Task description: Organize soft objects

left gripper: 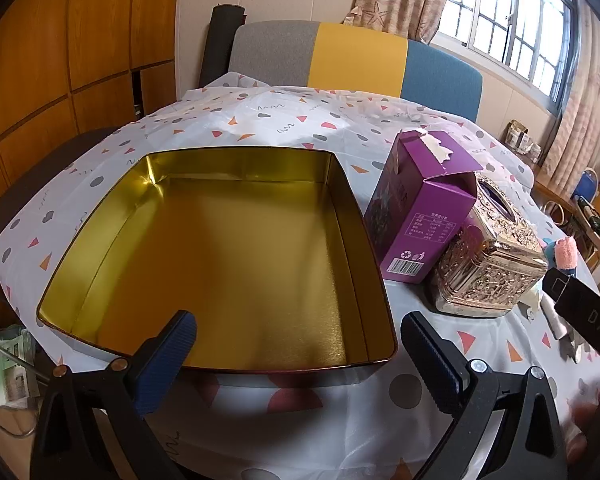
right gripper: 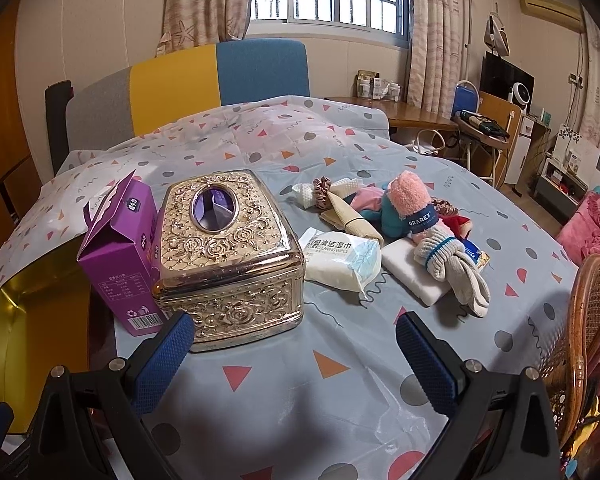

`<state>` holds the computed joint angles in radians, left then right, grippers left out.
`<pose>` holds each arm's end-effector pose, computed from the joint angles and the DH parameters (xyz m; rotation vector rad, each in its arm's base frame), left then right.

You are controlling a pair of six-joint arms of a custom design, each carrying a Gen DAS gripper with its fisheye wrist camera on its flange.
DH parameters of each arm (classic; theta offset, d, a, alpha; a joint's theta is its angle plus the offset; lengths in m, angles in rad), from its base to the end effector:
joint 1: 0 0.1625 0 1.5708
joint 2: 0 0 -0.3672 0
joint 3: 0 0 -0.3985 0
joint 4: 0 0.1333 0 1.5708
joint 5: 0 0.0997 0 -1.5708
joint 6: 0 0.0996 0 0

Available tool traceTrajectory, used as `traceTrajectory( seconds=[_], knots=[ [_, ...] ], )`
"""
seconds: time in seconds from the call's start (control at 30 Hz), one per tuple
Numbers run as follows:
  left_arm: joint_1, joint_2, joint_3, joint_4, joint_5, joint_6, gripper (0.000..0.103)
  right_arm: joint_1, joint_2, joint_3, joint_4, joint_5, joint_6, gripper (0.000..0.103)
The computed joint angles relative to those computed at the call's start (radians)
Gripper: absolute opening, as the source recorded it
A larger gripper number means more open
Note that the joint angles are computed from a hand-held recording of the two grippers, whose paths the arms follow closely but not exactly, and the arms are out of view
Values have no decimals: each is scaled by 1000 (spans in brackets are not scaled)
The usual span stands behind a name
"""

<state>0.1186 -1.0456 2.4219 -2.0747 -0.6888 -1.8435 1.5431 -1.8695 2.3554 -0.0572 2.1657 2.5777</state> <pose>-0.2499 -0.2415 -0.0278 0.0454 2.1722 -1.0747 0.0698 -0.2799 0.2024 0.1536 -2.0814 1.0755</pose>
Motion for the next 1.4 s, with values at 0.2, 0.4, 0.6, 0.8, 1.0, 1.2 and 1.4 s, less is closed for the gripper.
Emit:
traceTrajectory(
  seconds=[0.2,0.4,0.6,0.8,1.0,1.2,1.4],
  knots=[
    [1,7,-8,14,-6,-2,103,-13,-3,1,-2,-22,-20,103],
    [8,16,-18,24,-14,-4,103,-40,-3,-3,14,-50,-16,103],
    [7,31,-31,31,-17,7,103,-59,-13,1,21,-72,-21,103],
    [5,37,-36,30,-18,17,103,-72,-21,1,30,-88,-24,103],
    [8,55,-53,26,-17,45,103,-86,-25,-1,37,-100,-30,103],
    [17,78,-73,13,-15,86,103,-115,-32,-8,53,-122,-32,103],
    [23,97,-69,-130,-8,231,103,-162,-57,-24,92,-167,-48,103]
  ],
)
